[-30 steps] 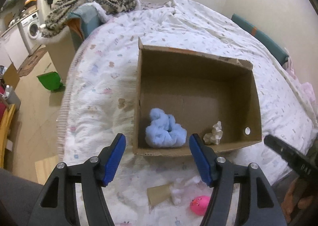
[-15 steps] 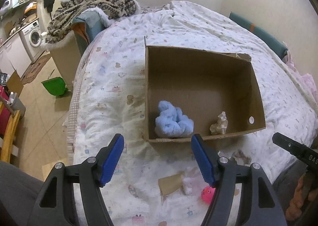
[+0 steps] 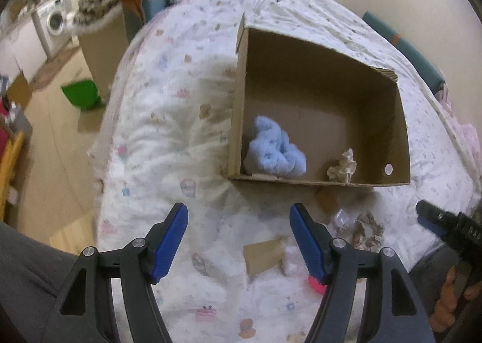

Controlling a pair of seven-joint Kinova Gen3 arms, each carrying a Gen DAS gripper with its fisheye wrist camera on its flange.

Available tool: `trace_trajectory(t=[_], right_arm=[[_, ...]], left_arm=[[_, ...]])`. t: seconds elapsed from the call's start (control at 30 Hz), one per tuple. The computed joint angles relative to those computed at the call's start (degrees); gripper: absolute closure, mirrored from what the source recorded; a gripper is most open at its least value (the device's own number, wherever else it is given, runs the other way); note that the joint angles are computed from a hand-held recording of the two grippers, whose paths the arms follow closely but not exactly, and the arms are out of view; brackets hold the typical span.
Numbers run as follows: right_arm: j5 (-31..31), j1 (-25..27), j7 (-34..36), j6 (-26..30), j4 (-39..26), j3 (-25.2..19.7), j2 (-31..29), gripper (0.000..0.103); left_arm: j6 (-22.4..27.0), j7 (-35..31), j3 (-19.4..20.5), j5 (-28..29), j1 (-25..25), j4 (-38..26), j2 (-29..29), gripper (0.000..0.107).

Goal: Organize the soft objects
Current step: 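Withdraw both tools from the box back toward the remaining items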

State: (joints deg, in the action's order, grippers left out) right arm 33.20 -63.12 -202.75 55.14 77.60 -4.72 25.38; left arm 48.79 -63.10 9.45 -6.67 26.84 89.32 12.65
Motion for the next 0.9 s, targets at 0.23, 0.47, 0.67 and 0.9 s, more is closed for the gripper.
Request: trace_trajectory(t=[0.23, 0.47, 0.67, 0.9], right_arm=[[-6.8, 3.3, 5.1, -1.3, -1.6, -1.2, 2.1, 0.031], [-9.7, 3.3, 8.0, 0.0, -4.0, -0.1, 4.0, 0.031], [-11.3, 3.7, 9.5, 0.0, -4.9, 0.4, 4.9, 0.031], [-12.4, 3.9, 10.9, -0.1, -5.5, 0.8, 5.5, 0.031]], left_arm=[[5.2, -4.0, 0.8, 5.2, -1.6, -2.1, 4.4, 0.040], [8.5, -7.0, 1.2, 14.3, -4.3, -4.2, 10.4, 0.051], [10.6, -6.6, 0.7, 15.9, -3.3, -6.1, 13.8, 0.067], [10.8, -6.0, 0.4, 14.7, -2.1, -6.9, 15.4, 0.099]])
